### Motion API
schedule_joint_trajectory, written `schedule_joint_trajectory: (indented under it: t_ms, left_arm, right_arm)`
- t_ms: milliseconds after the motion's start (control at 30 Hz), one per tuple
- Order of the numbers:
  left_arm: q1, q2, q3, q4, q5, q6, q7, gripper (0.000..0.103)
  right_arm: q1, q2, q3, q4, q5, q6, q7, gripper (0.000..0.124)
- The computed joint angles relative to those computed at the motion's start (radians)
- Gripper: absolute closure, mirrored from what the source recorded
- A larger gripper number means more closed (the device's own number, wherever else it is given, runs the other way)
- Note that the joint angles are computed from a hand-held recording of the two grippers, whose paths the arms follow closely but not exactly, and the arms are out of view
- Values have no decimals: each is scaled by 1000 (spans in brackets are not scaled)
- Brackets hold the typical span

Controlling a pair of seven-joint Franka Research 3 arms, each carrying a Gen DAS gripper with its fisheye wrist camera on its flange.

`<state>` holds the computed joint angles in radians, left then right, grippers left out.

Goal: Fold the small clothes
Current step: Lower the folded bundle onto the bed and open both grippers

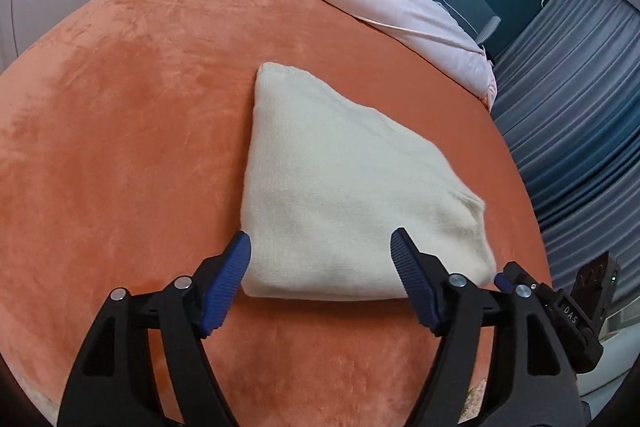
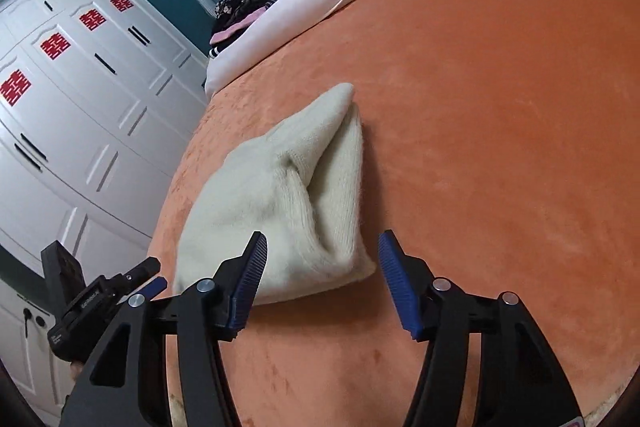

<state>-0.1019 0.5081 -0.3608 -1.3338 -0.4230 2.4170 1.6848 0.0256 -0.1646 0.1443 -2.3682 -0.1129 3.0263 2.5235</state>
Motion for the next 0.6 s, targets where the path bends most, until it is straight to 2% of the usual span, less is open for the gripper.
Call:
schedule_joint_trajectory:
  t_ms: [33,67,133,167,200,233,267,333,400,467,533,567,600]
  left_arm:
    - [-6,25,-3,30,33,-13,-20,33]
    - [-34,39,23,47,58,-24,-32,33]
    - [-75,66,56,77,142,-49,-80,37]
    - [-94,80,74,83,190,-64,-104,39]
    - [-116,101,94,108,241,-87,-139,39]
    - [-125,124,103,128,272,-103,-160,38]
    - [-121,147,99,153,280,-135,-173,38]
    - [-98,146,78,136,263,-133,-180,38]
    - [-91,123,71,109,272,-110,-170,38]
    - [-103,106,79,94,308,-94,-166,39]
    - [-116,99,86,95,342,-90,-164,39]
    - [-121,106,87,106,353,-97,-164,39]
    - [-122,110,86,116,357,-105,-166,39]
  right_arm:
    - [22,14,-18,15,29,-14,-41,66]
    - [29,33,-26,30,34,-32,-61,66]
    - [29,88,-22,104,-24,-107,-37,74]
    - [39,117,-31,138,-47,-152,-38,86]
    - [47,153,-40,185,-85,-247,-28,94]
    - [62,192,-48,228,-100,-315,-32,94]
    - [75,213,-60,250,-100,-346,-42,93]
    - [105,199,-85,262,-146,-372,-2,93]
    - [133,161,-103,266,-244,-360,86,106]
    - [137,143,-109,281,-307,-327,137,106]
    - [135,169,-117,318,-268,-325,89,97]
    - [134,197,-122,348,-200,-347,30,76]
    - [133,227,-128,373,-134,-380,-28,66]
